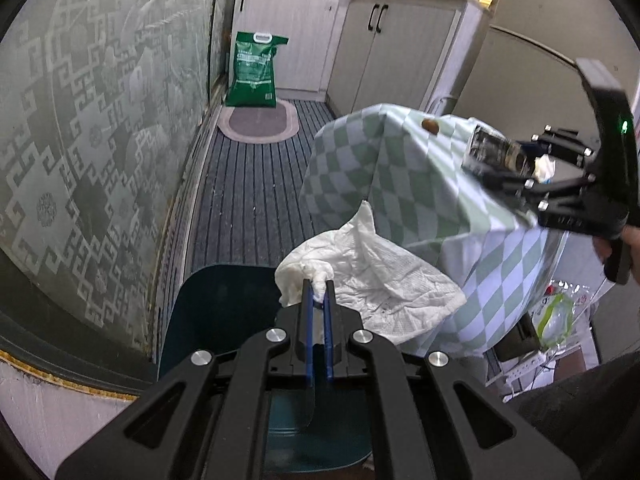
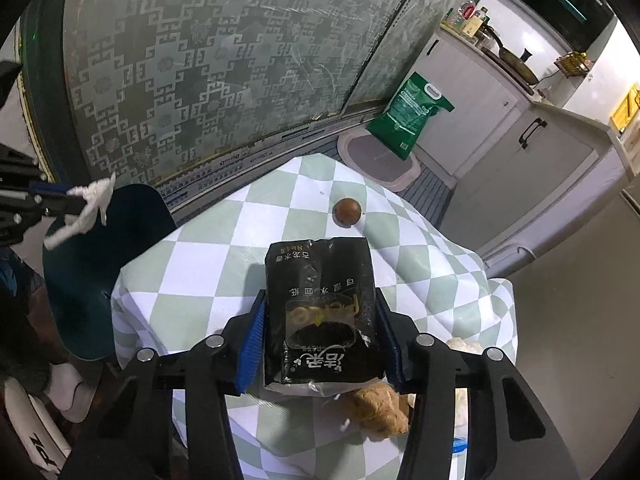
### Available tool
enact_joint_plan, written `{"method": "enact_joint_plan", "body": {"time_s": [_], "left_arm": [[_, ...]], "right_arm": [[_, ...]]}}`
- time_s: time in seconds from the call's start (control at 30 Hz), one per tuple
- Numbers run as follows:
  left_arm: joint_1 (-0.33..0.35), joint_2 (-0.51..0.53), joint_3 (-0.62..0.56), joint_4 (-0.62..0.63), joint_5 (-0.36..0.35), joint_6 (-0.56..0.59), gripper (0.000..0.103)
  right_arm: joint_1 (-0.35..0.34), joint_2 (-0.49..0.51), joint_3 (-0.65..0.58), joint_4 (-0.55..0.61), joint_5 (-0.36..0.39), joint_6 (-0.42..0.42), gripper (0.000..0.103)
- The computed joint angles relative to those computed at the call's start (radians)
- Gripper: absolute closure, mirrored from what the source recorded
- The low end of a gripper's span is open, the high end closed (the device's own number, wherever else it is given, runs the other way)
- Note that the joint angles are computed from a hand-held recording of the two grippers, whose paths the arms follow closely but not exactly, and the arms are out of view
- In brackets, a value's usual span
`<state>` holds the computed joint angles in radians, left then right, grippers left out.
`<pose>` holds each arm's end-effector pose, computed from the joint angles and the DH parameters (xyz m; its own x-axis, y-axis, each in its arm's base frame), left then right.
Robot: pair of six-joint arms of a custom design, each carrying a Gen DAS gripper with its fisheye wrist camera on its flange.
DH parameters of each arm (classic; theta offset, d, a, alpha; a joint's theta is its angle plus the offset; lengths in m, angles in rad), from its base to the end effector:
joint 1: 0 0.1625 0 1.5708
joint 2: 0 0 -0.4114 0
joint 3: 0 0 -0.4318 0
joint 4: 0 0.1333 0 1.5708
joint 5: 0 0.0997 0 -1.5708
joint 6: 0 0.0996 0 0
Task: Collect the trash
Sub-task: 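Carry tissue and black bag over the teal bin with both grippers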
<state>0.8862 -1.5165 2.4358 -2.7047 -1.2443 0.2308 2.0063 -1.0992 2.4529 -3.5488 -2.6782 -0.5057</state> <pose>-0.1260 -0.4157 0.1590 -0.6150 0.7047 -0.3538 0.7792 0.6119 -0.1356 0.2033 -0.3321 0.1295 -0.3817 -0.1066 0.9181 -0.6026 0.7819 -0.1598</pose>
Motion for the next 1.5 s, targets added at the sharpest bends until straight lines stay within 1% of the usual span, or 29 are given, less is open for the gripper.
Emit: {"method": "enact_joint_plan", "body": {"time_s": [0.13,0.23,0.33,0.47,0.57,0.67,0.73,0.8,0.83,0.87,0.9,0.97,1.07,1.1,1.13,1.17,1.23,1.37,1.5], "left_arm": [[0.012,0.002,-0.005,0.029,0.023,0.005,0.098],[0.019,0.003,-0.007,0.041,0.039,0.009,0.098],[0.025,0.005,-0.010,0.057,0.056,0.015,0.098],[0.024,0.022,-0.008,0.076,0.114,0.018,0.097],[0.032,0.032,-0.007,0.090,0.137,0.031,0.097],[0.040,0.036,-0.005,0.096,0.142,0.044,0.097],[0.045,0.036,-0.004,0.098,0.146,0.049,0.097],[0.049,0.036,-0.004,0.103,0.151,0.048,0.095],[0.053,0.036,-0.005,0.103,0.157,0.048,0.090],[0.054,0.036,-0.004,0.103,0.159,0.046,0.089],[0.056,0.036,-0.006,0.105,0.158,0.045,0.088],[0.060,0.032,-0.005,0.100,0.162,0.046,0.087],[0.063,0.022,-0.004,0.089,0.165,0.049,0.085],[0.065,0.020,-0.004,0.088,0.165,0.049,0.080],[0.068,0.016,-0.004,0.083,0.166,0.047,0.078],[0.069,0.013,-0.004,0.076,0.170,0.047,0.078],[0.076,0.009,-0.007,0.070,0.172,0.047,0.074],[0.079,-0.006,-0.003,0.034,0.176,0.052,0.074],[0.077,-0.040,0.011,-0.037,0.145,0.067,0.074]], "right_arm": [[0.015,-0.009,-0.005,-0.018,-0.008,0.007,0.053],[0.042,-0.004,-0.014,-0.046,-0.020,-0.007,0.053],[0.069,-0.014,-0.021,-0.051,-0.003,-0.003,0.053],[0.112,-0.013,-0.038,-0.072,0.027,0.008,0.053],[0.138,-0.029,-0.042,-0.033,0.088,0.071,0.053],[0.143,-0.061,-0.040,0.046,0.195,0.175,0.053],[0.131,-0.071,-0.042,0.094,0.288,0.248,0.053],[0.117,-0.063,-0.047,0.130,0.355,0.302,0.053],[0.112,-0.055,-0.052,0.146,0.378,0.323,0.053],[0.101,-0.039,-0.059,0.163,0.414,0.353,0.053],[0.098,-0.022,-0.068,0.182,0.432,0.378,0.053],[0.093,0.014,-0.086,0.216,0.448,0.410,0.053],[0.102,0.069,-0.114,0.255,0.437,0.438,0.053],[0.104,0.084,-0.122,0.265,0.432,0.443,0.053],[0.104,0.094,-0.127,0.273,0.431,0.448,0.053],[0.101,0.103,-0.132,0.281,0.437,0.455,0.053],[0.096,0.109,-0.134,0.289,0.441,0.460,0.053],[0.090,0.110,-0.131,0.299,0.443,0.469,0.053],[0.077,0.115,-0.133,0.310,0.449,0.484,0.053]]}}
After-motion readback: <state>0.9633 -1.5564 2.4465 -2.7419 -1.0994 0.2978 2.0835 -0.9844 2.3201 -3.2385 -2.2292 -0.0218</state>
